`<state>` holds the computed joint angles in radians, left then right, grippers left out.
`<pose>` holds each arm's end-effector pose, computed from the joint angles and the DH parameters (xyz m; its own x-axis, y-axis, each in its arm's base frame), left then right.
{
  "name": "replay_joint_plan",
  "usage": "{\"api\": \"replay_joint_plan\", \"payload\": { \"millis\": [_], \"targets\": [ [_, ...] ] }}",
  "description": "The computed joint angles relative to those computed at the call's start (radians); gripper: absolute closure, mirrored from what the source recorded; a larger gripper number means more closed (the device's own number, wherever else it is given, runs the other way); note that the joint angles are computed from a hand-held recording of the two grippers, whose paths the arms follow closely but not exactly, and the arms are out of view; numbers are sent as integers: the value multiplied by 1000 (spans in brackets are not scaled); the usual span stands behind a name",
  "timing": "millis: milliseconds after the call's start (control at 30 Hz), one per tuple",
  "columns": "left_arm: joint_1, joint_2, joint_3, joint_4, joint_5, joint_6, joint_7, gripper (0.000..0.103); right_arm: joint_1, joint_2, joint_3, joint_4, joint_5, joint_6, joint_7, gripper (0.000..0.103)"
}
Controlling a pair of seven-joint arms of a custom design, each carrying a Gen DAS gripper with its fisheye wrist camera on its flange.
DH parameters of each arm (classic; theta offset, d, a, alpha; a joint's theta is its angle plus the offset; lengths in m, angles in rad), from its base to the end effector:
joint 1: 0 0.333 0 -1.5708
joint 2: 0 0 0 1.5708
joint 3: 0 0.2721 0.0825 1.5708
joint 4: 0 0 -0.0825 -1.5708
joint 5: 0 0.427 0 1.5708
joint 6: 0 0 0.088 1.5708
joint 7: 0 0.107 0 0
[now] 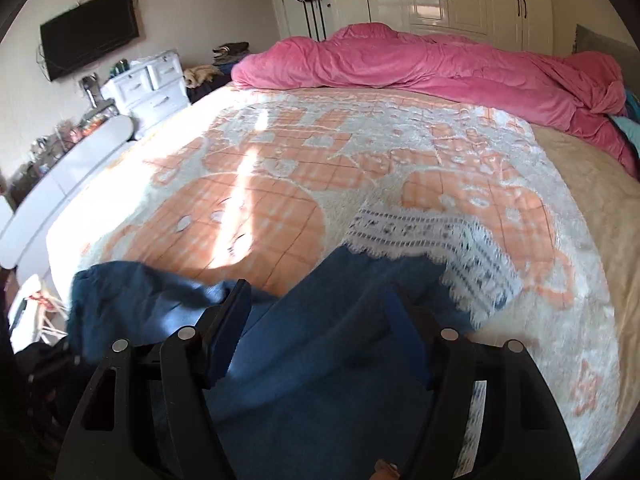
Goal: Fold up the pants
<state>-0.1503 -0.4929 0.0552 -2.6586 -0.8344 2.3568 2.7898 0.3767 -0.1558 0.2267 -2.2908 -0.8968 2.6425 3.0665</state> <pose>0.4497 -0.0552 0.3560 -0.7257 -0.6474 0.2330 -0.6360 0.5018 -0.5863 0.4559 0.3397 0.3940 -0.1324 -0.9828 -0.1288 -0.6983 0.1847 -0.6916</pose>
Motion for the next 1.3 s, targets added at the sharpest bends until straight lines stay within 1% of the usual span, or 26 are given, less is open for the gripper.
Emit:
{"api": "replay_joint_plan", "payload": {
  "millis": [67, 100, 167, 233, 300, 367, 433, 467, 500, 567, 633, 667, 700, 733, 767, 867, 900, 1000, 1067, 1133, 1167, 1200, 1233, 1267, 1300],
  "targets": [
    [-9, 36, -3, 27, -7, -19, -8, 64, -7, 52, -13, 56, 9, -37, -43, 36],
    [-12, 49, -8, 37, -11, -22, -6, 65, -9, 82, -24, 86, 7, -41, -63, 36],
    [-16, 69, -20, 50, -22, -18, -6, 65, 1, 155, -43, 168, 41, -119, -129, 36],
    [-19, 89, -28, 64, -24, -30, 2, 65, 9, 211, -71, 218, 90, -123, -187, 36],
    [-23, 101, -46, 63, -26, -10, 6, 65, 14, 275, -98, 277, 170, -143, -232, 36],
    [-27, 112, -52, 63, -33, -8, 15, 65, 32, 331, -122, 337, 184, -195, -256, 36],
    [-32, 111, -57, 52, -47, 15, 34, 65, 47, 372, -143, 378, 197, -215, -279, 36],
    [-35, 107, -59, 47, -54, 27, 44, 67, 49, 387, -151, 390, 217, -208, -294, 36],
    [-38, 107, -60, 46, -58, 37, 51, 72, 51, 407, -159, 406, 235, -213, -305, 36],
    [-41, 111, -57, 48, -66, 42, 61, 78, 62, 429, -176, 423, 245, -220, -316, 37],
    [-41, 115, -55, 49, -70, 43, 73, 82, 73, 432, -194, 414, 230, -213, -301, 53],
    [-40, 113, -53, 47, -73, 46, 83, 84, 77, 422, -202, 398, 217, -200, -283, 60],
    [-40, 115, -51, 47, -76, 44, 91, 84, 81, 402, -210, 374, 197, -186, -250, 77],
    [-40, 119, -50, 51, -79, 40, 93, 84, 79, 387, -212, 357, 188, -170, -236, 89],
    [-38, 123, -48, 55, -83, 34, 95, 84, 75, 361, -216, 323, 170, -133, -209, 93],
    [-30, 136, -47, 67, -93, 22, 105, 84, 60, 258, -211, 206, 96, -51, -100, 94],
    [-20, 118, -43, 58, -85, 6, 106, 84, 53, 221, -203, 170, 70, -38, -63, 94],
    [-14, 119, -45, 58, -88, 9, 114, 84, 20, 78, -167, 28, 8, 3, 49, 95],
    [-14, 117, -48, 57, -89, 14, 121, 84, -2, -20, -138, -61, -4, 8, 95, 95],
    [-18, 116, -52, 52, -93, 28, 133, 85, -20, -140, -102, -163, -10, -9, 138, 95],
    [-20, 114, -55, 49, -93, 37, 139, 87, -26, -199, -87, -212, 0, -14, 152, 95],
    [-23, 107, -59, 42, -90, 48, 140, 97, -33, -246, -70, -253, 8, -8, 174, 95],
    [-25, 100, -62, 34, -82, 58, 144, 103, -39, -289, -59, -293, 19, 8, 186, 95],
    [-28, 95, -61, 30, -75, 60, 147, 103, -41, -330, -50, -330, 39, 17, 187, 95],
    [-27, 87, -55, 27, -65, 47, 148, 103, -37, -379, -36, -371, 66, 7, 195, 95]
  ]
}}
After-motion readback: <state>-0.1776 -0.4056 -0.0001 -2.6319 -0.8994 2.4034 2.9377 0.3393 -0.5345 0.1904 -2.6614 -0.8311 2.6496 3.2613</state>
